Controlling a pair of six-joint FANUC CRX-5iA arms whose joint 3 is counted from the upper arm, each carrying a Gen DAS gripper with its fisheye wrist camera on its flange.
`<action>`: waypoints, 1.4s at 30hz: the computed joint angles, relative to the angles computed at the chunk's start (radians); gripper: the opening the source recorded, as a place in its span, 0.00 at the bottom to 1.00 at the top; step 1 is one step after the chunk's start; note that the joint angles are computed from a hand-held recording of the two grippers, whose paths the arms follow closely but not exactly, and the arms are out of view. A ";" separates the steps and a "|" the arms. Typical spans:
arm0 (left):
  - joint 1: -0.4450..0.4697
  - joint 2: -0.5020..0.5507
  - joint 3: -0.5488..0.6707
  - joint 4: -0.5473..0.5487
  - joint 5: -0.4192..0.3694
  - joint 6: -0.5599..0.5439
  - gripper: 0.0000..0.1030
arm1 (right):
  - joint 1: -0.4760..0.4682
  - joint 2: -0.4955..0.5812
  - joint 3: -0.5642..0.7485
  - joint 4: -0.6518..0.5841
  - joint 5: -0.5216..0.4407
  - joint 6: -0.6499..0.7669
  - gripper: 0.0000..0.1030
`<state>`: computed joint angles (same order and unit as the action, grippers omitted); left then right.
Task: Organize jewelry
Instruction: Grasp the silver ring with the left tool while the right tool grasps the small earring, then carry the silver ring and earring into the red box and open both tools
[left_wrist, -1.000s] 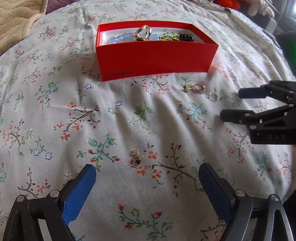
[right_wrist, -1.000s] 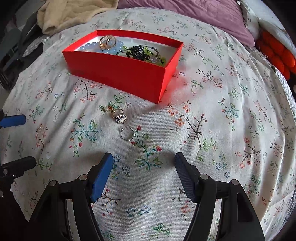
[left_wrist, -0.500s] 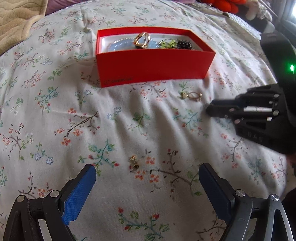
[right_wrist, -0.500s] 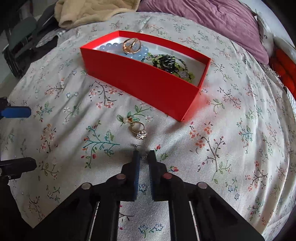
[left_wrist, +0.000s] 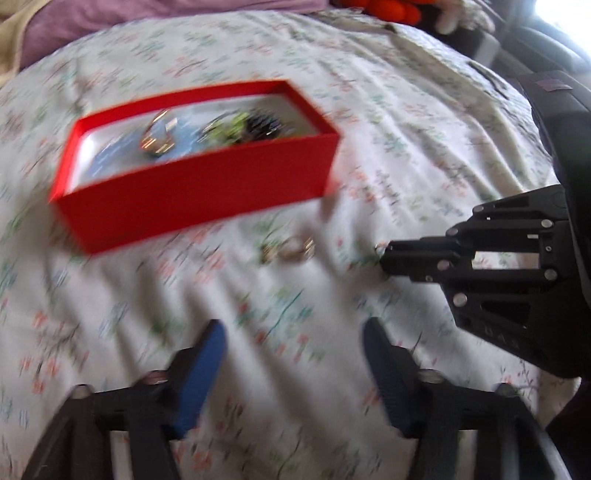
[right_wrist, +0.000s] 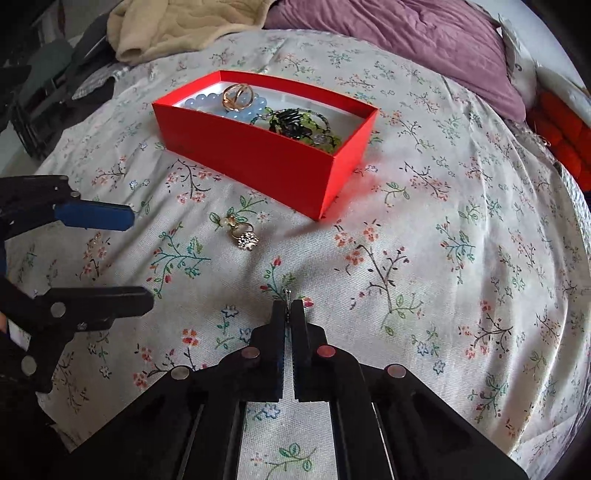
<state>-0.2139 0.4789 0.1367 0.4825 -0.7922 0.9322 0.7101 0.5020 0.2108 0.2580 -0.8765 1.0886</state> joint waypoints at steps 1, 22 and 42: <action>-0.006 0.013 0.016 0.007 -0.003 -0.017 0.48 | -0.003 -0.007 -0.007 0.000 0.001 -0.006 0.03; -0.063 0.170 0.255 -0.170 -0.062 0.151 0.15 | -0.029 -0.063 -0.059 -0.033 0.013 -0.004 0.03; -0.044 0.053 0.117 -0.101 0.002 0.106 0.10 | -0.023 -0.101 -0.077 0.010 0.055 -0.064 0.03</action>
